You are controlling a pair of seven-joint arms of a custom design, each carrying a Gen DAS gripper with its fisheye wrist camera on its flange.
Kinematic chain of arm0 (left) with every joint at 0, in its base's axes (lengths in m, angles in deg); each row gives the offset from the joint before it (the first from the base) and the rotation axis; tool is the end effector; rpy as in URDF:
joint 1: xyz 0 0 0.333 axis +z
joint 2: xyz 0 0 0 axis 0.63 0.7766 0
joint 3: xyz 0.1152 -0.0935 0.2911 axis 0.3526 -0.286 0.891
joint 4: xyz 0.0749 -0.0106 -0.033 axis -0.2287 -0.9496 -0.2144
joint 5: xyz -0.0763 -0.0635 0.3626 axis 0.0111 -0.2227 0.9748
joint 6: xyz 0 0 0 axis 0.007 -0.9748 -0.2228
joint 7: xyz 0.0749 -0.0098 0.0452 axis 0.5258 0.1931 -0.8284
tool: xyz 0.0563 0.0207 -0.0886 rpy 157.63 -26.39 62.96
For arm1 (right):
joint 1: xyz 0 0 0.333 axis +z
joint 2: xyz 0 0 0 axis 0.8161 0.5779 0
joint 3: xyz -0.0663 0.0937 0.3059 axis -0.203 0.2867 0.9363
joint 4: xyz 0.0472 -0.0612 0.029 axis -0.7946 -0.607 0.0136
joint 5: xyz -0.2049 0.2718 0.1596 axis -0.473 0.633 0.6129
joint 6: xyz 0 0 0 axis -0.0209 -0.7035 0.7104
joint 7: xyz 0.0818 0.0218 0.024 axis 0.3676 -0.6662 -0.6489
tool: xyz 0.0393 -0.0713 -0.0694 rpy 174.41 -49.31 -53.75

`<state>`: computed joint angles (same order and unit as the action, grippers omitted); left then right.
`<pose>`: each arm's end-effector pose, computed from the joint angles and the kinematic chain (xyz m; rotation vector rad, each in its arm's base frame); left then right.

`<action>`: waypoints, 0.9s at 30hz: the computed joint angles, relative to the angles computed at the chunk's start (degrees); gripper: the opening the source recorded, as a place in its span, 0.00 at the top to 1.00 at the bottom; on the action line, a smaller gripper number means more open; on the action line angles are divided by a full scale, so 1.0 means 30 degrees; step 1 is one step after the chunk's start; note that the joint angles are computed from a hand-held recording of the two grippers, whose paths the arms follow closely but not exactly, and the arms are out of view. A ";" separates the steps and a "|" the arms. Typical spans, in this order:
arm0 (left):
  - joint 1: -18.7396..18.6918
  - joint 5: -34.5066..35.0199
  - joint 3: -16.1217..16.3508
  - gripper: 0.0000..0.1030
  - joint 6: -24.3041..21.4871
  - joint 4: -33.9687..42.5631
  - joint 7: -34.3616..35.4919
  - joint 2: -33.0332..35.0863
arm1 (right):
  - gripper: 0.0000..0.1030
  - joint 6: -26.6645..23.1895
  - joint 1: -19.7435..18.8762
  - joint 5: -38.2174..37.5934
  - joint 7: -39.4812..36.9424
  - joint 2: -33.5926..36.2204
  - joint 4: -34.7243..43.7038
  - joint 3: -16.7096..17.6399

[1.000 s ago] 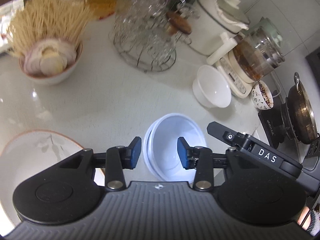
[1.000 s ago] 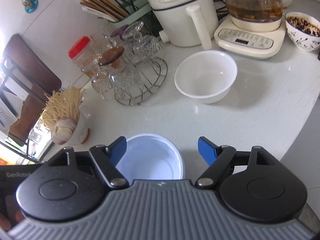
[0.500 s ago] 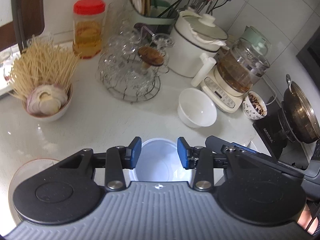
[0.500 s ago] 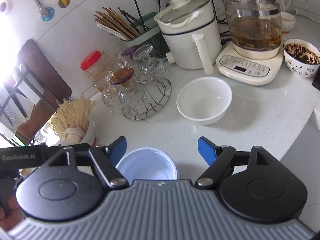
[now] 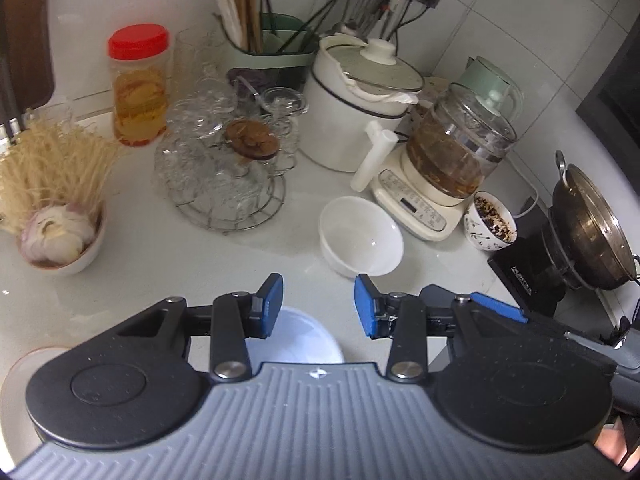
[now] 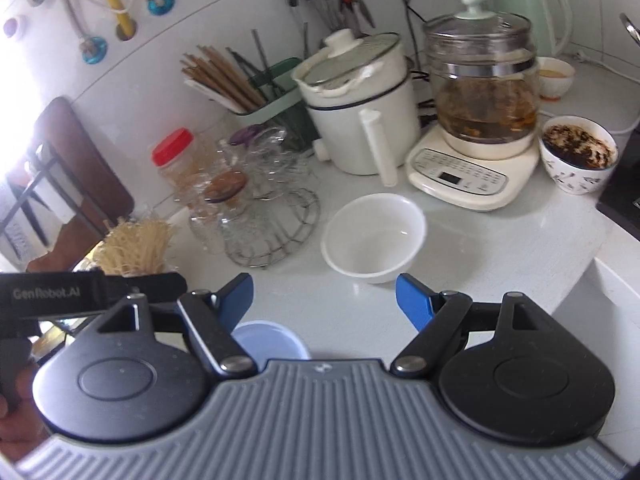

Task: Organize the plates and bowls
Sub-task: 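Move both open tools to the white ceramic bowl by the kettle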

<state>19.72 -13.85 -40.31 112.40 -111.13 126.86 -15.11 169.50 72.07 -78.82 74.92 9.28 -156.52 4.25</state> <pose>0.5708 -0.3314 0.6202 -1.8553 2.0623 -1.0510 0.4718 0.2291 0.5924 -1.4501 1.7867 -0.4102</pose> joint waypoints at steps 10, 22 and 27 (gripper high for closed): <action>-0.0840 0.0230 0.0110 0.56 -0.1233 0.3468 0.0118 0.2868 | 0.22 -0.0023 -0.0585 0.0171 0.0269 -0.0010 -0.0471 -0.0354; -0.1836 0.0567 0.0733 0.56 -0.4493 0.9273 0.0196 0.7012 | 0.22 -0.0086 -0.0529 0.2850 -0.1127 0.1236 -0.0011 -0.1270; -0.2171 0.0555 0.0947 0.56 -0.5662 1.1827 -0.0035 0.8749 | 0.22 0.0084 -0.0681 0.4079 -0.2007 0.1987 0.0370 -0.1449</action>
